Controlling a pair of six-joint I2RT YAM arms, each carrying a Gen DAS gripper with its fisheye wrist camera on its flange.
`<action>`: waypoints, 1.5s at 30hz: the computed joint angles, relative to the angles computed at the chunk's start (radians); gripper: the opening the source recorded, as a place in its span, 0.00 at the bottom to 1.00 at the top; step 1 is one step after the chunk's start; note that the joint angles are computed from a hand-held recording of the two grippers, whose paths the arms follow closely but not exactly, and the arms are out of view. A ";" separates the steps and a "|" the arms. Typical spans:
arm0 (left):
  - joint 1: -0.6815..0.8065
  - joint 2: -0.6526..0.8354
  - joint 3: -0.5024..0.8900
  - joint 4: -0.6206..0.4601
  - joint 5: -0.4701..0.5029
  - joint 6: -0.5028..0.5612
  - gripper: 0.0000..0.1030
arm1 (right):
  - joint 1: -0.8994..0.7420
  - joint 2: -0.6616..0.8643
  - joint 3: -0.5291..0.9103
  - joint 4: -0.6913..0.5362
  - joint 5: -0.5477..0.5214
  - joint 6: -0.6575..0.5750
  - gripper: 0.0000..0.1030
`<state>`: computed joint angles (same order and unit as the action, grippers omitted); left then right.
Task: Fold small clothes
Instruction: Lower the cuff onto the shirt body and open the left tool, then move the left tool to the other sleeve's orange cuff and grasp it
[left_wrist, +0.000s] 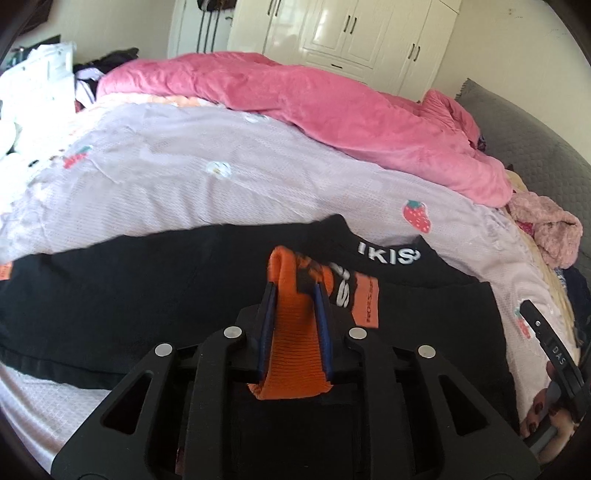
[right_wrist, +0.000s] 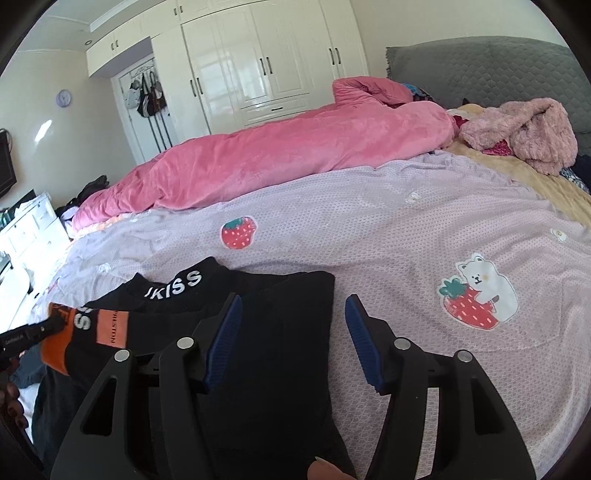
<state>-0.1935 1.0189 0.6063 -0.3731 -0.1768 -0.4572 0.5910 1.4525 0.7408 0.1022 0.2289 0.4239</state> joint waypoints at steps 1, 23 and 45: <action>-0.004 -0.018 -0.004 -0.006 -0.018 0.006 0.12 | 0.009 0.003 0.002 0.001 0.001 -0.006 0.58; -0.026 0.043 -0.066 -0.026 0.034 0.031 0.50 | 0.109 0.180 0.138 -0.157 -0.099 -0.086 0.66; 0.538 -0.412 -0.138 -0.310 0.149 0.288 0.91 | 0.385 0.148 0.250 -0.218 0.046 -0.050 0.88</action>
